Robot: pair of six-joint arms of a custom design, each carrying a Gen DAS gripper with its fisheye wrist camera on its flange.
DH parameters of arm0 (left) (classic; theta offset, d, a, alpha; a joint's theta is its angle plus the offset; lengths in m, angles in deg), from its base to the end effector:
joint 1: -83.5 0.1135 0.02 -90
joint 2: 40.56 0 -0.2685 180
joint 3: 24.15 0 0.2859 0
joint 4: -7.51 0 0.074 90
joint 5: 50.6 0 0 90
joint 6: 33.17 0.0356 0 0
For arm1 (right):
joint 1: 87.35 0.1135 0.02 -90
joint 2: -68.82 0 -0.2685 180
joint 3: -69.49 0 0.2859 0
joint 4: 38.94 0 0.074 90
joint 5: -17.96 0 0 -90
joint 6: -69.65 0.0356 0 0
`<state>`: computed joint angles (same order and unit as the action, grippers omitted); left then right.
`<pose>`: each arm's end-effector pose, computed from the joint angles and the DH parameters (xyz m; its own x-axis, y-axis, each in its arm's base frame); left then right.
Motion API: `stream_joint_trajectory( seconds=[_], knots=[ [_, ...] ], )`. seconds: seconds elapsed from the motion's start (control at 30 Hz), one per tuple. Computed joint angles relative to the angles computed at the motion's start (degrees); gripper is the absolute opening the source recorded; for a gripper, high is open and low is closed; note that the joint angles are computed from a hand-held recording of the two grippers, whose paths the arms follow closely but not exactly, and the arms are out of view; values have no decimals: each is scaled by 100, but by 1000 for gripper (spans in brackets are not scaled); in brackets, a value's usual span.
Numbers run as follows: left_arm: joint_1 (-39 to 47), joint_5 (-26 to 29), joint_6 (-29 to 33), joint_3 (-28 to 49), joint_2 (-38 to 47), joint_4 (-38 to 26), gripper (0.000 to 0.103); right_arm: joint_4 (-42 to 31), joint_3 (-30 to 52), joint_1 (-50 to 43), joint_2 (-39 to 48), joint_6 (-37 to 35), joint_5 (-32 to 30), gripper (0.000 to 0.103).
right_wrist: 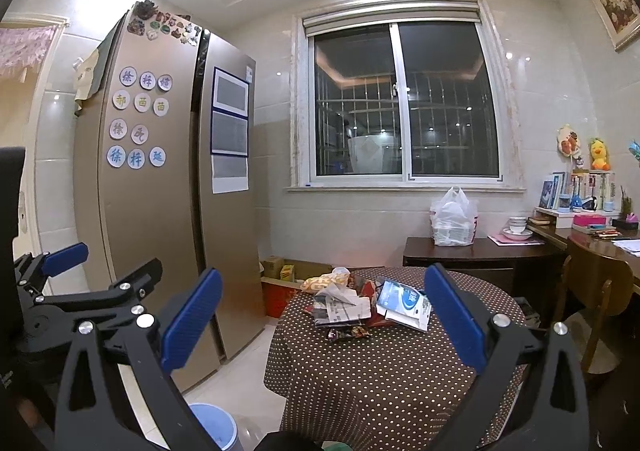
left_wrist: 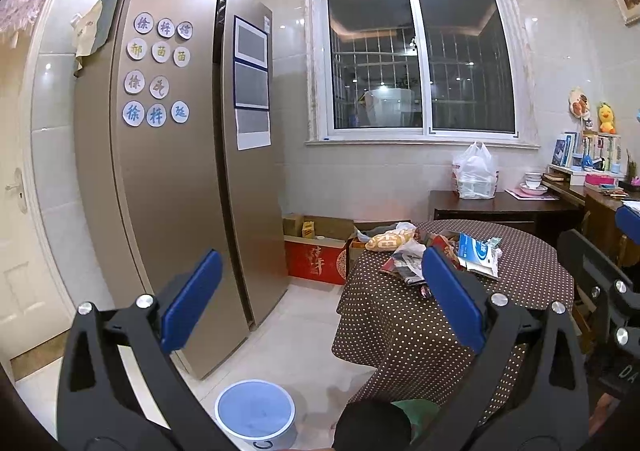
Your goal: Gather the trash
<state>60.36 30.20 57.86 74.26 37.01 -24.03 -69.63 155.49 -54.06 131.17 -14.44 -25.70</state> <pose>0.3118 -0.1271 0.4572 -0.1663 0.0904 -0.9819 0.2465 0.9680 0.0473 0.2274 0.1185 0.4539 -0.0791 0.0331 -0.9963 0.2306 0.9729 0.0140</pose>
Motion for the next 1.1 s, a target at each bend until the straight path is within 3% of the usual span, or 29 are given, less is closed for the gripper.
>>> stream_joint_trajectory(
  seconds=[1.1],
  knots=[
    [202,170,-77,189,88,-133,98,212,94,118,219,-221,-225,99]
  ],
)
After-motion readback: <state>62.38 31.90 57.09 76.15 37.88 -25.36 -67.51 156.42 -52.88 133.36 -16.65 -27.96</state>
